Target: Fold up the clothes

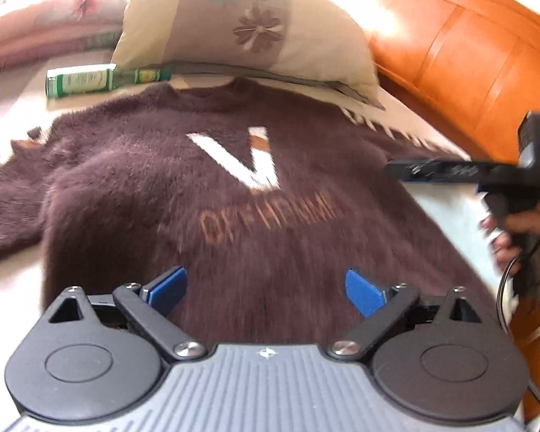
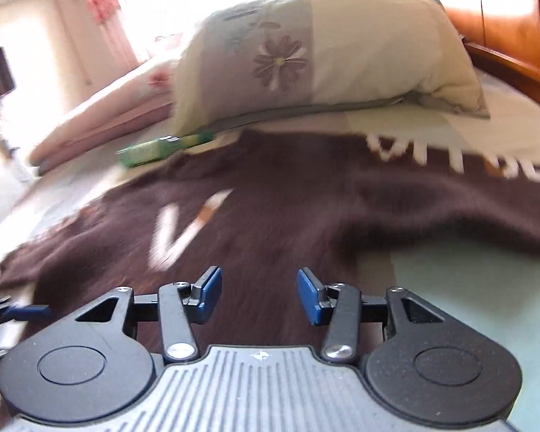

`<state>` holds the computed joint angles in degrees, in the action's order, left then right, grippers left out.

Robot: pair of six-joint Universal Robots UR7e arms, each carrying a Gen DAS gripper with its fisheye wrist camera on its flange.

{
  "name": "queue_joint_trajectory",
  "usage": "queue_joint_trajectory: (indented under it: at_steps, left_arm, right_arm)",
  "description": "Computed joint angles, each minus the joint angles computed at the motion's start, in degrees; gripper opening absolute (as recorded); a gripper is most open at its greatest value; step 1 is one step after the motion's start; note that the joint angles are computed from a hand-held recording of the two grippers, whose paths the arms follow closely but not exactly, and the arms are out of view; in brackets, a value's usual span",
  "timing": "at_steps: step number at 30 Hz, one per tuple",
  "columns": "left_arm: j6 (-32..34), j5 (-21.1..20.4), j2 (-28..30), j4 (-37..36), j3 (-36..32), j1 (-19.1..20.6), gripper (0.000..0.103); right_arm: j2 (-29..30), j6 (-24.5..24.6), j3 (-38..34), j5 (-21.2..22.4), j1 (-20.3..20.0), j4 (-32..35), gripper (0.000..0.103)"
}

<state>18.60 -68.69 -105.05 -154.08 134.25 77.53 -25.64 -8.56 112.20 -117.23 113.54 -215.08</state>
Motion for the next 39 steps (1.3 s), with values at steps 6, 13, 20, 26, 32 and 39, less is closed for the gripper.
queue_joint_trajectory:
  at_steps: [6, 13, 20, 26, 32, 39]
  left_arm:
    - [3.9, 3.1, -0.7, -1.4, 2.8, 1.8, 0.095]
    - [4.0, 11.6, -12.2, 7.0, 7.5, -3.3, 0.095]
    - [3.8, 11.9, -16.5, 11.5, 10.7, -7.7, 0.095]
    - [5.2, 14.2, -29.4, 20.1, 14.7, -8.3, 0.098]
    - [1.3, 16.2, -35.0, 30.4, 13.5, -12.4, 0.099]
    - [-2.4, 9.7, -24.2, 14.9, 13.6, -10.0, 0.099]
  right_arm:
    - [0.3, -3.7, 3.4, -1.4, -2.8, -1.7, 0.030]
    - [-6.7, 2.0, 11.5, -5.9, 0.8, 4.5, 0.043]
    - [-2.0, -1.7, 12.1, -5.1, 9.1, 5.7, 0.061]
    - [2.2, -2.6, 20.0, -10.9, 11.2, -7.8, 0.082]
    - [0.4, 0.8, 22.2, -13.9, 15.2, -5.9, 0.083]
    - [2.0, 5.3, 16.6, -12.0, 16.9, -1.6, 0.086]
